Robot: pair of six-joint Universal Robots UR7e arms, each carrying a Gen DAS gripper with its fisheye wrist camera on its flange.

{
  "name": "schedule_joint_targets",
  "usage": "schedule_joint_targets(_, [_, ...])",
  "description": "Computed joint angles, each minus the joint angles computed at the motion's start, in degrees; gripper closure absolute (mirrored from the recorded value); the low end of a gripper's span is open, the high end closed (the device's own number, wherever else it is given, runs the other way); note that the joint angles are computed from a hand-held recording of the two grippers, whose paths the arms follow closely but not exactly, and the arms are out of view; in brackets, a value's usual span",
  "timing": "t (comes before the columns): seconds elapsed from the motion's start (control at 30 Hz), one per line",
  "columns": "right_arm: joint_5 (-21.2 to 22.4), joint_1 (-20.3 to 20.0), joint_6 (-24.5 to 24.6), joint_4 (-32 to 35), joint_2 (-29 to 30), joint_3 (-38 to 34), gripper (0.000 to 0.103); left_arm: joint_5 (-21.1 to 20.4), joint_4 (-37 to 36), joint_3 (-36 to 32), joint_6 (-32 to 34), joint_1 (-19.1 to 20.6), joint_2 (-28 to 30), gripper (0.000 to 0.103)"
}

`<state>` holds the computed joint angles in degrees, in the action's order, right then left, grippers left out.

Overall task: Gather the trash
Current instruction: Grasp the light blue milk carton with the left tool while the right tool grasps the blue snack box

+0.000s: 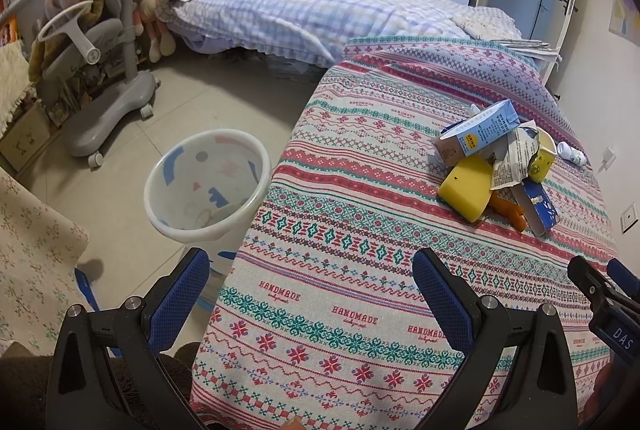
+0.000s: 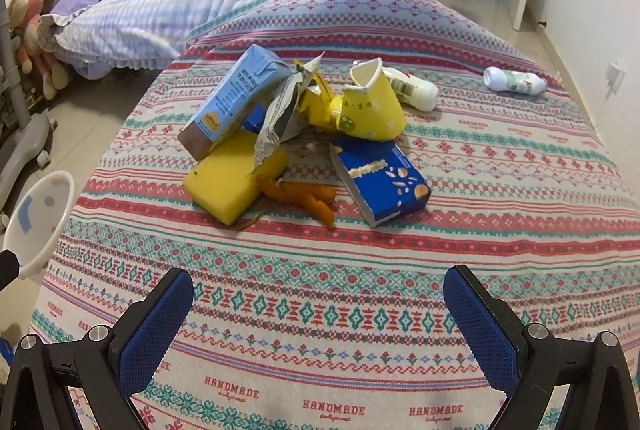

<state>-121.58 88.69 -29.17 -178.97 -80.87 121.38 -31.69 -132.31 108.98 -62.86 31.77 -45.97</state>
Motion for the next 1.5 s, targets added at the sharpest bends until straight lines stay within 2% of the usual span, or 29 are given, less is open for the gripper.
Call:
schedule_joint_targets(0.23, [0.2,-0.3,0.3,0.4,-0.9,0.2,0.0,-0.6,-0.5,-0.2,1.4,0.1,0.0,0.0])
schedule_joint_targets(0.37, [-1.0,-0.2,0.5,2.2,-0.8,-1.0,0.0,-6.2,-4.3,-1.5,8.5,1.7,-0.4,0.001])
schedule_joint_targets(0.47, [-4.4,-0.3,0.5,3.8,0.2,-3.1,0.0,-7.7,-5.2,-3.1,11.3,2.4,-0.3,0.001])
schedule_joint_targets(0.6, [-5.6,-1.1,3.5,9.4,-0.3,-7.1,0.0,-9.6,-5.4,-7.8,18.4,3.7,1.5,0.001])
schedule_joint_targets(0.73, [-6.6,-1.3,5.6,16.3,0.4,-12.9,0.0,-11.3,-5.5,-15.0,26.6,5.4,6.2,0.001])
schedule_joint_targets(0.83, [-4.4,-2.3,8.0,22.2,1.5,-17.4,0.0,-11.1,-6.8,-19.9,33.2,6.8,10.4,0.001])
schedule_joint_targets(0.97, [-0.4,-4.9,9.1,22.4,2.4,-18.8,0.0,-12.1,-8.6,-24.8,39.1,9.0,15.1,0.011])
schedule_joint_targets(1.07, [1.4,-7.4,12.3,28.1,3.4,-20.6,0.003,-12.8,-10.4,-28.9,44.5,10.1,18.9,0.013])
schedule_joint_targets(1.2, [3.3,-8.6,11.0,31.1,5.6,-23.5,0.007,-11.7,-13.6,-33.6,52.5,10.8,23.4,0.015])
schedule_joint_targets(1.33, [6.6,-10.1,11.8,33.9,7.4,-25.6,0.012,-12.3,-13.7,-37.4,55.9,11.6,26.3,0.02])
schedule_joint_targets(1.4, [7.6,-10.5,12.7,36.4,8.5,-27.2,0.016,-12.6,-13.5,-38.7,55.7,12.0,27.1,0.022])
schedule_joint_targets(1.5, [7.8,-10.3,11.2,37.0,9.7,-28.2,0.017,-13.6,-13.1,-40.2,54.7,12.6,27.8,0.027])
